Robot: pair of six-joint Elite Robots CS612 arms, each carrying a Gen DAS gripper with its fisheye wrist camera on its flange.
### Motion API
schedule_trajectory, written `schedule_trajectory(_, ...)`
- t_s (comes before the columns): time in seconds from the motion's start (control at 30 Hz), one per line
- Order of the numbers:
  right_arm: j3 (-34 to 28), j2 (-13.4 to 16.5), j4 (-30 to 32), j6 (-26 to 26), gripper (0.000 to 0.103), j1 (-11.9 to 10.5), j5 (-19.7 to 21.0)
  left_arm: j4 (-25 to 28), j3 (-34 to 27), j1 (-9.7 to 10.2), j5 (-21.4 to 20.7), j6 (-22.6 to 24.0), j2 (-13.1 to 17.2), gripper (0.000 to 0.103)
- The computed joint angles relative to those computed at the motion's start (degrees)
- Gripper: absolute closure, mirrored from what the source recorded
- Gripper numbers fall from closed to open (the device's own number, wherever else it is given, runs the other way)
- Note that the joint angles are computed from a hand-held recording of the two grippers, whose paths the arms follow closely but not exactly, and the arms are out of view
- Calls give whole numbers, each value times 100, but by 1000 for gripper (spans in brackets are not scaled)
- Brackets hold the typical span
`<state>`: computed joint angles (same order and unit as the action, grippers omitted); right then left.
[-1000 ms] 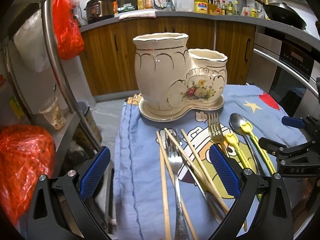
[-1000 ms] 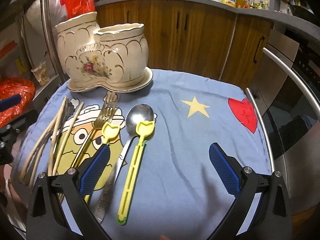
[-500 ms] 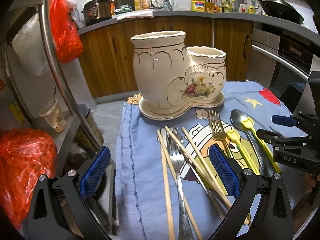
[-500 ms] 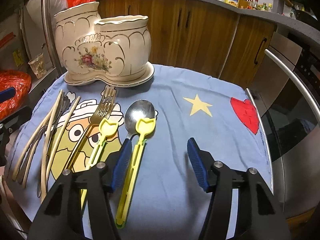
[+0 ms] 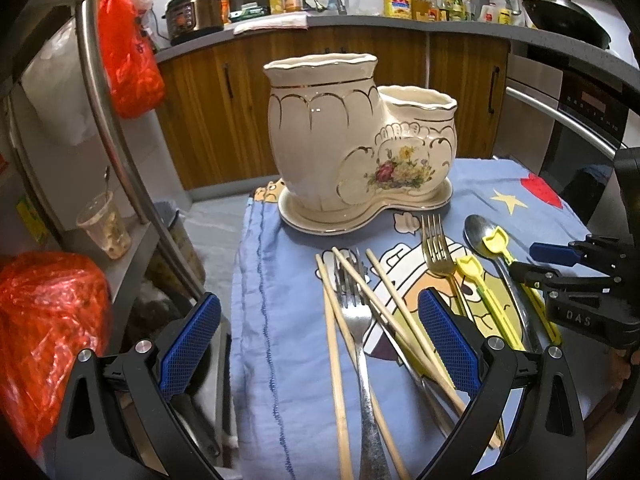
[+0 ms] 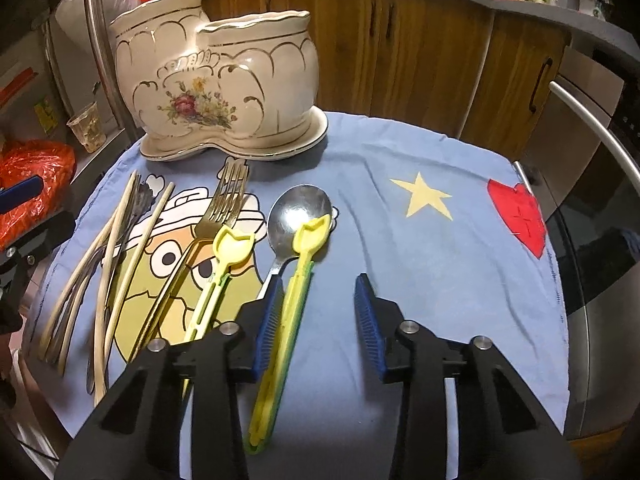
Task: Organize utensils
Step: 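Grasp a yellow plastic spoon with the right gripper while the left gripper grasps a chopstick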
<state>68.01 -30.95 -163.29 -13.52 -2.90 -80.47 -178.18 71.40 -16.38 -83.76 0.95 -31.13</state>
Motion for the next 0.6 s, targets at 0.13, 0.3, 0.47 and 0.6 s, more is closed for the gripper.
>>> schedule_trajectory(0.13,-143,56,258,52,69,-12,138,160,-52,27,-13,-45,15,5)
schedule_trajectory(0.3,-197,82,323,72,89,-50,336,523,-175,71,12,-52,60,5)
schedule_trajectory(0.47,-156,52,337,133,93,-100,572,748,-257,110,-147,-72,88,7)
schedule_trajectory(0.6,-58,6,75,186,93,-123,654,880,-335,131,-498,-80,112,9)
